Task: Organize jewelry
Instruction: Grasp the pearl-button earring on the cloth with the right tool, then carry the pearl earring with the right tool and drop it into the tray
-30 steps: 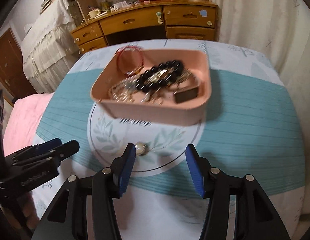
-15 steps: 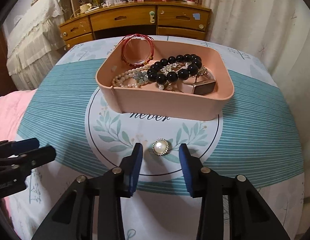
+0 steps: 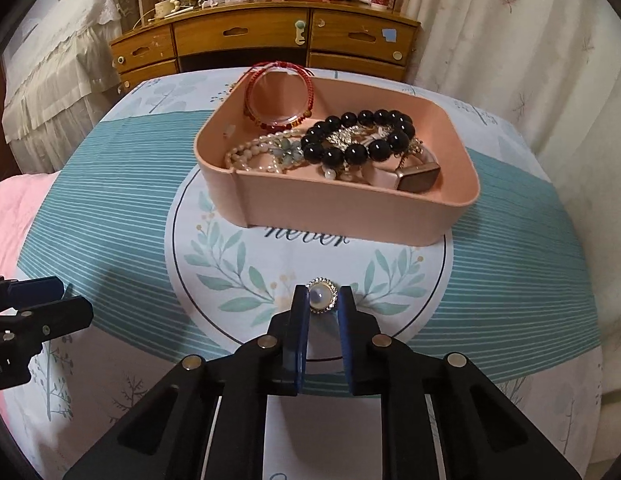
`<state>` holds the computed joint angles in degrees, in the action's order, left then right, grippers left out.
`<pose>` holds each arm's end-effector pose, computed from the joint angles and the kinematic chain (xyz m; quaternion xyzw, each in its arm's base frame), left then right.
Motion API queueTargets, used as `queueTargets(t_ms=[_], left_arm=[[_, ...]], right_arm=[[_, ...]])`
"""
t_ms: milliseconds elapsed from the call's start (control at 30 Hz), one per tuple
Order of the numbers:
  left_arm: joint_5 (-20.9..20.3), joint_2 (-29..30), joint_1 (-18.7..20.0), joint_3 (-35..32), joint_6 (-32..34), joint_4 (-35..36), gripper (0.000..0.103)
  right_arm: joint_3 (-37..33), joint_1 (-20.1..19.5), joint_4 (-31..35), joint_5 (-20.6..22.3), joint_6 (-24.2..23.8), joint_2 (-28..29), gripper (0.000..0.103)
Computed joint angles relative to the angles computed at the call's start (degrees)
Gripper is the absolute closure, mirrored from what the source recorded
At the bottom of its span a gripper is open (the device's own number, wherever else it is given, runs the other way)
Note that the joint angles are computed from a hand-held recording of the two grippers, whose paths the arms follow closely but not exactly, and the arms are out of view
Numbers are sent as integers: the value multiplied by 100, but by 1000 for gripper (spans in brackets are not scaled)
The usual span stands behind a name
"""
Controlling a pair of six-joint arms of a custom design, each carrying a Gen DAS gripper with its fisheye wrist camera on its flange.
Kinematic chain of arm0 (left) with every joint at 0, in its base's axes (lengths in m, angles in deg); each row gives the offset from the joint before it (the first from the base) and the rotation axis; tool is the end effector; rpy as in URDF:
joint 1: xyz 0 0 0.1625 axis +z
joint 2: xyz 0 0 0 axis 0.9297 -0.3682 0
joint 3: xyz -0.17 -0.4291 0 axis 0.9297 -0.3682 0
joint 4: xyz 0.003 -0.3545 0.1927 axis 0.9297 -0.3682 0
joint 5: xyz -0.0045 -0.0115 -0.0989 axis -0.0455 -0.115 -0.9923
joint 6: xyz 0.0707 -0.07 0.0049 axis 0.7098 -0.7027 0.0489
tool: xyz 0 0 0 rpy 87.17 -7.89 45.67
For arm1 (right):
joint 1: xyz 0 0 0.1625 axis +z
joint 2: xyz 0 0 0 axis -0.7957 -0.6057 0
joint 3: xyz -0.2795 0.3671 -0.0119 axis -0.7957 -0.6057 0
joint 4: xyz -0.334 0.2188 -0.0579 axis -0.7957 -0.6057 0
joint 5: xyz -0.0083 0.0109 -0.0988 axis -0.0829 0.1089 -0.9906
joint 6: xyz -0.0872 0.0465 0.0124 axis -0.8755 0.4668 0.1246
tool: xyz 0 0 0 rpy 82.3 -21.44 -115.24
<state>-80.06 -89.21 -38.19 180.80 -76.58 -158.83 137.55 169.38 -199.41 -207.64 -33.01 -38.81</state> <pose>-0.1331 -0.2948 0.1832 0.0194 0.9500 -0.1842 0.2515 0.2134 -0.3031 0.0529 0.1975 -0.8673 0.2125 0.4044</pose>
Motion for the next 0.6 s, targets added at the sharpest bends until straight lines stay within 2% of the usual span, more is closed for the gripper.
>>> queueTargets(t_ms=[133, 167, 367, 433, 533, 567, 600], left_arm=[[16, -134, 16, 62, 42, -28, 48], [16, -147, 12, 71, 42, -31, 48], [75, -371, -59, 91, -107, 191, 48], [80, -440, -71, 109, -150, 221, 48], [84, -474, -58, 103, -189, 300, 48], [88, -454, -47, 108, -183, 263, 48], [94, -443, -39, 112, -183, 242, 48]], right_arm=[[-77, 86, 47, -22, -81, 28, 95], [-97, 116, 83, -23, -83, 27, 103], [-193, 169, 498, -1, -11, -30, 103], [-174, 201, 470, 126, -36, -94, 102], [-220, 295, 603, 65, -83, -146, 88], [-202, 292, 575, 110, -115, -168, 75], [-187, 287, 577, 181, -115, -207, 68]])
